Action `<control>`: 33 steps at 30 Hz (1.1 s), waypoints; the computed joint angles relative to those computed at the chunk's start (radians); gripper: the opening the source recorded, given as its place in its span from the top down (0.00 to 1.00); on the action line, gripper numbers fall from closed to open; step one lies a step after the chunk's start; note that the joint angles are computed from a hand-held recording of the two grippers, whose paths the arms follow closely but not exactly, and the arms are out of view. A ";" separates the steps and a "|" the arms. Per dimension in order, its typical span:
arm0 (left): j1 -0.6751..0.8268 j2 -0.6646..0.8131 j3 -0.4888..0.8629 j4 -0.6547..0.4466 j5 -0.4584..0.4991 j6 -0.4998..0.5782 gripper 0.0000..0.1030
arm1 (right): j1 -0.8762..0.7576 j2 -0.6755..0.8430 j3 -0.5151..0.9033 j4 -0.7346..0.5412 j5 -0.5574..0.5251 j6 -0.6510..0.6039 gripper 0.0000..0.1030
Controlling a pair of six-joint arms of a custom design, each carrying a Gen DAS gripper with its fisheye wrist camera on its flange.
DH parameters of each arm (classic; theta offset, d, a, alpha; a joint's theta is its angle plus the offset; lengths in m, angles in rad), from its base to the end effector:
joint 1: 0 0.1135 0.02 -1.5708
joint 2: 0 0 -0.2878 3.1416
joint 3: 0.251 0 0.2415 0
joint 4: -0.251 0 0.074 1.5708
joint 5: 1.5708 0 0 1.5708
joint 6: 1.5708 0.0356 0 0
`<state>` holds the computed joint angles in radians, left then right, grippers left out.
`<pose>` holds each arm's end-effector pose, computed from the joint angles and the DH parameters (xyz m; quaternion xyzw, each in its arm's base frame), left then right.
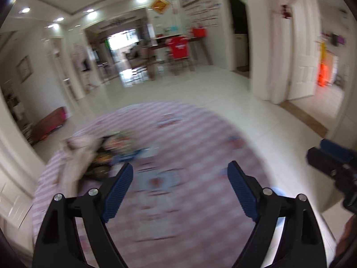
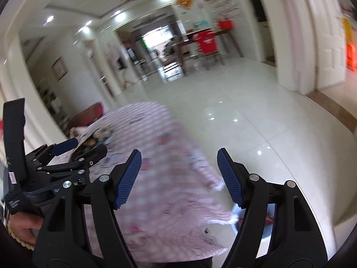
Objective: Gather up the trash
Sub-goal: 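Grasp the newspaper with the left gripper while the right grasps the small white bottle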
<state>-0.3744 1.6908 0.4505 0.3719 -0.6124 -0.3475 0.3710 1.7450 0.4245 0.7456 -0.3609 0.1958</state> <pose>0.2436 -0.0737 0.1187 -0.0916 0.8966 0.1490 0.4068 0.2527 0.1118 0.1268 -0.1610 0.8535 0.2828 0.4070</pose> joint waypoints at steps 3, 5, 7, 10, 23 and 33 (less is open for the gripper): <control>0.167 -0.078 -0.119 0.078 0.072 0.047 0.18 | 0.130 0.027 0.083 -0.072 0.071 0.009 0.32; 0.292 -0.100 -0.181 0.138 0.136 0.090 0.18 | 0.212 0.064 0.153 -0.124 0.106 0.012 0.32; 0.403 -0.088 -0.225 0.202 0.173 0.133 0.18 | 0.282 0.105 0.222 -0.165 0.135 0.023 0.32; 0.568 -0.018 -0.230 0.274 0.265 0.210 0.18 | 0.358 0.170 0.323 -0.229 0.162 0.045 0.32; 0.778 0.188 -0.059 0.228 0.380 0.400 0.50 | 0.535 0.447 0.757 -0.514 0.204 0.070 0.36; 0.811 0.094 -0.125 0.263 0.438 0.397 0.92 | 0.554 0.537 0.907 -0.646 0.208 0.037 0.77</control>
<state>0.4364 1.7845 0.3257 0.6346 -0.1745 0.0499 0.9248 2.2820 1.3320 0.0991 -0.1525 0.2323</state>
